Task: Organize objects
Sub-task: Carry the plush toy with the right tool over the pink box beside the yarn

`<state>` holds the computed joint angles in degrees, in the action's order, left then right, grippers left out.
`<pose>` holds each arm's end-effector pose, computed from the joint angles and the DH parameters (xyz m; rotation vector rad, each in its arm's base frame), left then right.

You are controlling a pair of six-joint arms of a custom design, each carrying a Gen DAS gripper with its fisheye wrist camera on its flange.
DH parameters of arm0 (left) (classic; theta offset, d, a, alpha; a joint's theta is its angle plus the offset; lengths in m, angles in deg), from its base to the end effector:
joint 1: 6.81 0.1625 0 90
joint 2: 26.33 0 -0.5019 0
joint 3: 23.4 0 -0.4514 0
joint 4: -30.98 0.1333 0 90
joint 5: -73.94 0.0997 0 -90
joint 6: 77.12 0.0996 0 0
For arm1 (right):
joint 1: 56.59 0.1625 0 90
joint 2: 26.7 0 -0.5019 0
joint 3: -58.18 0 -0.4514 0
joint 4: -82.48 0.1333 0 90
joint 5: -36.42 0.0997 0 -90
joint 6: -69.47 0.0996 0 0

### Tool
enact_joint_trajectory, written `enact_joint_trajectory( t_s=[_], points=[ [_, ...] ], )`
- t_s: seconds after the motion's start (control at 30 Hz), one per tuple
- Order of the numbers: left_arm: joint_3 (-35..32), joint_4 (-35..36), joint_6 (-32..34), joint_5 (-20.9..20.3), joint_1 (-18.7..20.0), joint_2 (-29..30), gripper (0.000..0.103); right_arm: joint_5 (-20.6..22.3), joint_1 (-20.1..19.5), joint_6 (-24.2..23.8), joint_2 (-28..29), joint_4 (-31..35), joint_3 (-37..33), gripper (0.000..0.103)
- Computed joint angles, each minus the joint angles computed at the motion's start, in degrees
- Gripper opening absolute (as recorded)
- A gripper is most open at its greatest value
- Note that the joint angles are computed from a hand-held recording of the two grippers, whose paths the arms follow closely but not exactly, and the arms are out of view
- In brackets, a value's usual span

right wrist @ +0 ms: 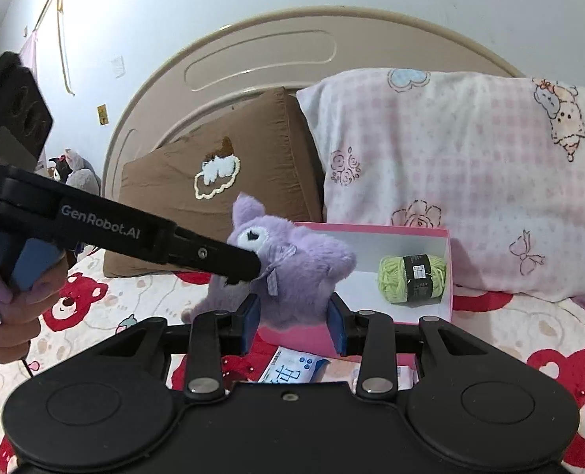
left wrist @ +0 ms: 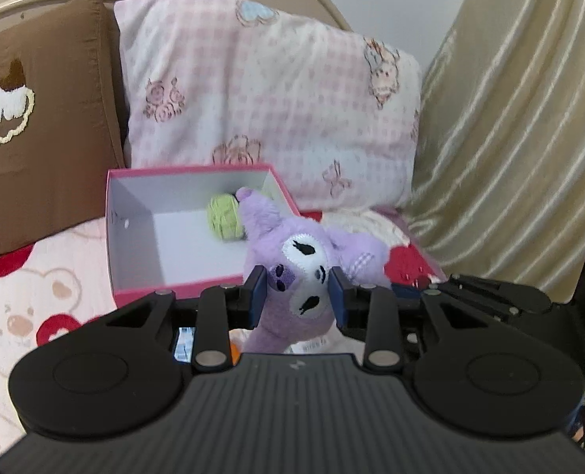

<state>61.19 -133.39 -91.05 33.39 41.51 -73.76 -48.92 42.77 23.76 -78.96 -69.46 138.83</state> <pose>-0.3878 -0.7498 0.2682 0.2132 2.4057 -1.2233 0.2765 -0.8081 0.3171 1.3760 -2.5622 0.8698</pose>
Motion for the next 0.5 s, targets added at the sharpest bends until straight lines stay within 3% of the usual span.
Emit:
enact_joint_trajectory(
  t_s=[0.13,0.5],
  points=[
    [-1.04,-5.15,3.27,-0.35,1.32,1.05,0.032,-0.69,0.39,-0.36,2.15,1.28,-3.21,0.042],
    [-4.00,-8.51,7.16,0.38,4.98,2.85,0.032,0.97,0.52,1.12,10.21,7.22,-14.30,0.036]
  ],
)
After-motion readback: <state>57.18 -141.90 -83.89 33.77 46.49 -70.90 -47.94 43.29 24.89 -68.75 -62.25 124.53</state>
